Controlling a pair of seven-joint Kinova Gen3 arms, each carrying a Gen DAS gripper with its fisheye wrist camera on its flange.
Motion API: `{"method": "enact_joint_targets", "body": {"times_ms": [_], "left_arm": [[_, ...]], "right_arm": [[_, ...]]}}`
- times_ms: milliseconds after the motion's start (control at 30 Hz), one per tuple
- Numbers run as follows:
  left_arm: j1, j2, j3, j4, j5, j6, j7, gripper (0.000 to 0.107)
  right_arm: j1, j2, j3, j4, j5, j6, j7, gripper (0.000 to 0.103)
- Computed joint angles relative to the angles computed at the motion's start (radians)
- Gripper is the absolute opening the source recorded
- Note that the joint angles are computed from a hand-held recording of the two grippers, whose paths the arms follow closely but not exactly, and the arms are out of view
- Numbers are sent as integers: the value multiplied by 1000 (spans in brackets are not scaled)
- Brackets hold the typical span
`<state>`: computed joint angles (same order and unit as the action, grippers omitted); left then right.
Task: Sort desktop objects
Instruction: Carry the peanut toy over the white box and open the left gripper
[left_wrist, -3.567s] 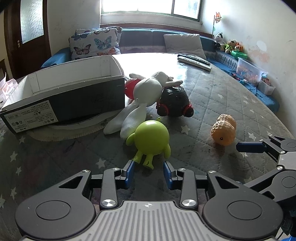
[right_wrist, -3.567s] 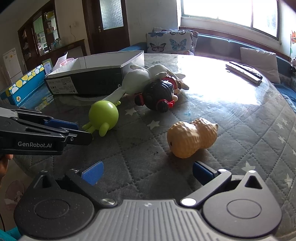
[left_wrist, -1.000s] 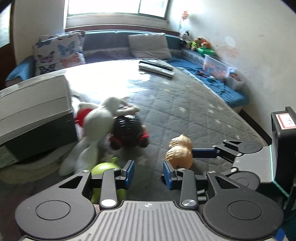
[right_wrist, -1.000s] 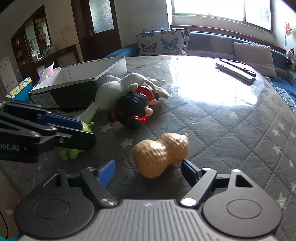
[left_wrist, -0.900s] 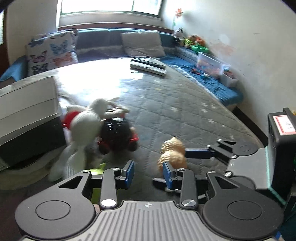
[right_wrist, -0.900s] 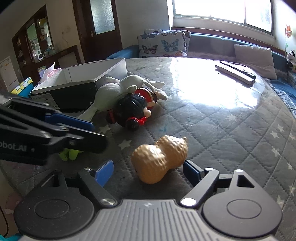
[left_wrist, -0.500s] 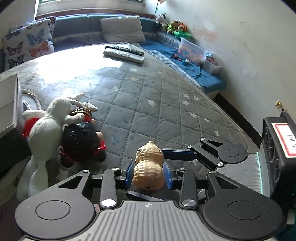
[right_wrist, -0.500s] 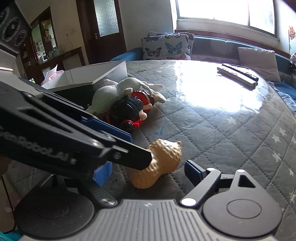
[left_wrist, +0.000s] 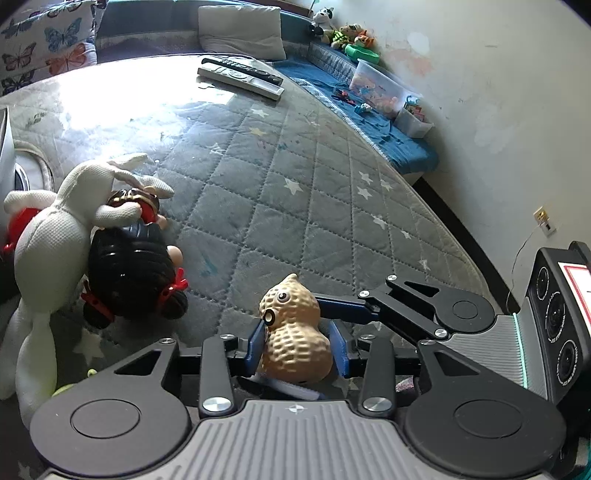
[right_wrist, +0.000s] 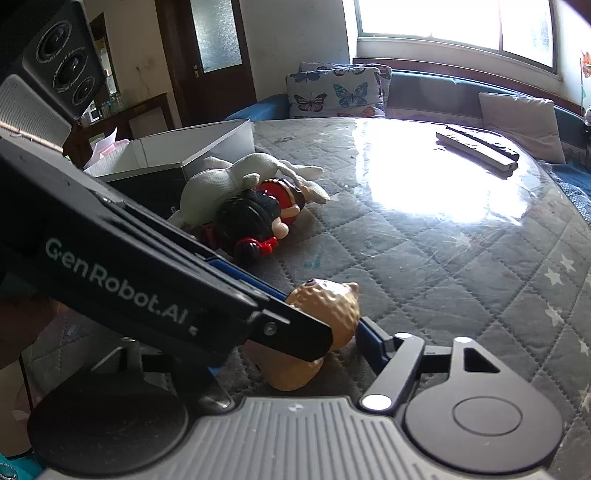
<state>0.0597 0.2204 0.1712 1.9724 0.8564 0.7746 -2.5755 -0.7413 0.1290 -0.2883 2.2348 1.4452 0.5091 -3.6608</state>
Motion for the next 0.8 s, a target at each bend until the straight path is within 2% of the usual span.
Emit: {"method": "enact_joint_targets", "body": {"times_ms": [33,267,467,800], "left_arm": [[-6,1,-1,3,10,5,-6,41],[-51,-24,-23,41,83,37,-76,40],[-100,-87,-77,56,139,83,-130,38],[-197,-132,-176,-3,179,124,-146,38]], "right_arm": [[0,-2,0,0,-3,2,-1,65],[-19,1,-5,-27,-48,25,64,65],[-29,4,2,-91,-47,31,164,65],[-10,104,62,-318,-59,-79,459,65]]}}
